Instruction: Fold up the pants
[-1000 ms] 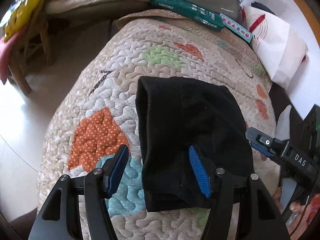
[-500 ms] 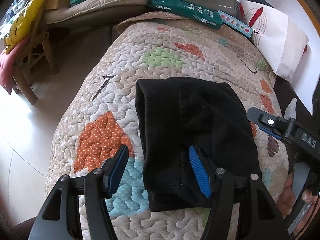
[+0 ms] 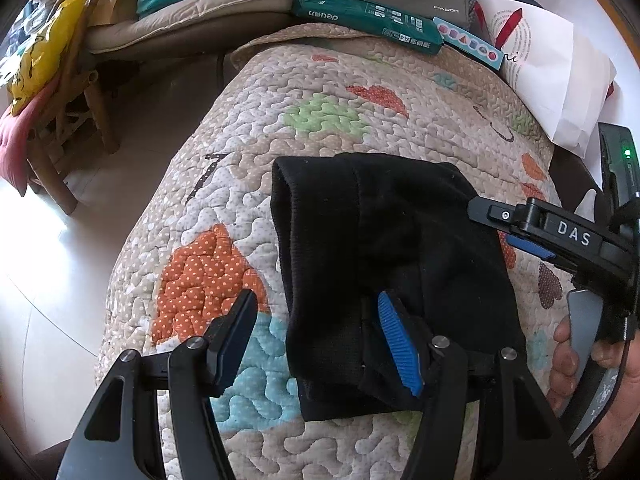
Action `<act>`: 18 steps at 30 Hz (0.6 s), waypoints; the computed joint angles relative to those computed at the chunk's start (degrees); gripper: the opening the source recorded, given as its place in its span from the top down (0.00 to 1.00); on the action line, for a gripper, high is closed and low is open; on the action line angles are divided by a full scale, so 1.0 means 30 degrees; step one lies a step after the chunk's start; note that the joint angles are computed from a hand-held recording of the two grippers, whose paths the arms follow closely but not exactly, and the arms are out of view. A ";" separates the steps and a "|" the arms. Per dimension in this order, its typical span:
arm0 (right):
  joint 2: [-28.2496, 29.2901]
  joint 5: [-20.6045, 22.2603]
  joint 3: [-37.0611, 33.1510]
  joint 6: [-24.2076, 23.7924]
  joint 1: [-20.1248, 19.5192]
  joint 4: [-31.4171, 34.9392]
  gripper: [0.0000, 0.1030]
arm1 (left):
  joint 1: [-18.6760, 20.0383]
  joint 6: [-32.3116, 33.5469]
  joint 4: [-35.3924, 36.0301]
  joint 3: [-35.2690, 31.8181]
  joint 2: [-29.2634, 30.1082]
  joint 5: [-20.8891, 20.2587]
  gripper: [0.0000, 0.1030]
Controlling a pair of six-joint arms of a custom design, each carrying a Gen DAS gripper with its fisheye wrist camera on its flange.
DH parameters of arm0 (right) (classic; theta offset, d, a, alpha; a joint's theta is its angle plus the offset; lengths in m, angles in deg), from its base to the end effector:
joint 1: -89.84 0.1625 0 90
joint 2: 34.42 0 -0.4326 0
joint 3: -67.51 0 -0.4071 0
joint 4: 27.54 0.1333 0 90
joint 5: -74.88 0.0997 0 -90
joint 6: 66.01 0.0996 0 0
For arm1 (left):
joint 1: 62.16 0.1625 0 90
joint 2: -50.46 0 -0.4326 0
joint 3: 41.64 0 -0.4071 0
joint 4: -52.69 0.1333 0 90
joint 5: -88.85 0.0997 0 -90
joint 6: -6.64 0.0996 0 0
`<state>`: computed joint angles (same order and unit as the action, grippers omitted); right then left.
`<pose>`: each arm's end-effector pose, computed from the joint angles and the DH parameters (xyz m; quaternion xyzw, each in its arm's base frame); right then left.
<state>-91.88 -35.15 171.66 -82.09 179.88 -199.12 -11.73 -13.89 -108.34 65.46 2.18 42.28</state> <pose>0.0996 -0.6472 0.2112 0.0801 -0.9375 0.2692 0.2055 -0.2339 -0.5998 0.0875 0.1140 0.9176 -0.2697 0.2690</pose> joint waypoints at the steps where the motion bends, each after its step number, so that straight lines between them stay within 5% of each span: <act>1: -0.0061 -0.0056 0.0068 -0.0116 0.0029 -0.0048 0.12 | 0.0013 0.0000 0.0000 0.0010 -0.0011 -0.0001 0.40; 10: -0.1044 0.0347 0.1170 -0.0536 -0.0232 -0.0128 0.12 | -0.0001 0.0039 -0.0040 0.0023 0.0024 0.0033 0.40; 18: -0.1692 0.2980 0.1953 0.0487 -0.1094 0.0917 0.12 | 0.0037 -0.0053 -0.0041 0.0080 -0.0026 -0.0108 0.40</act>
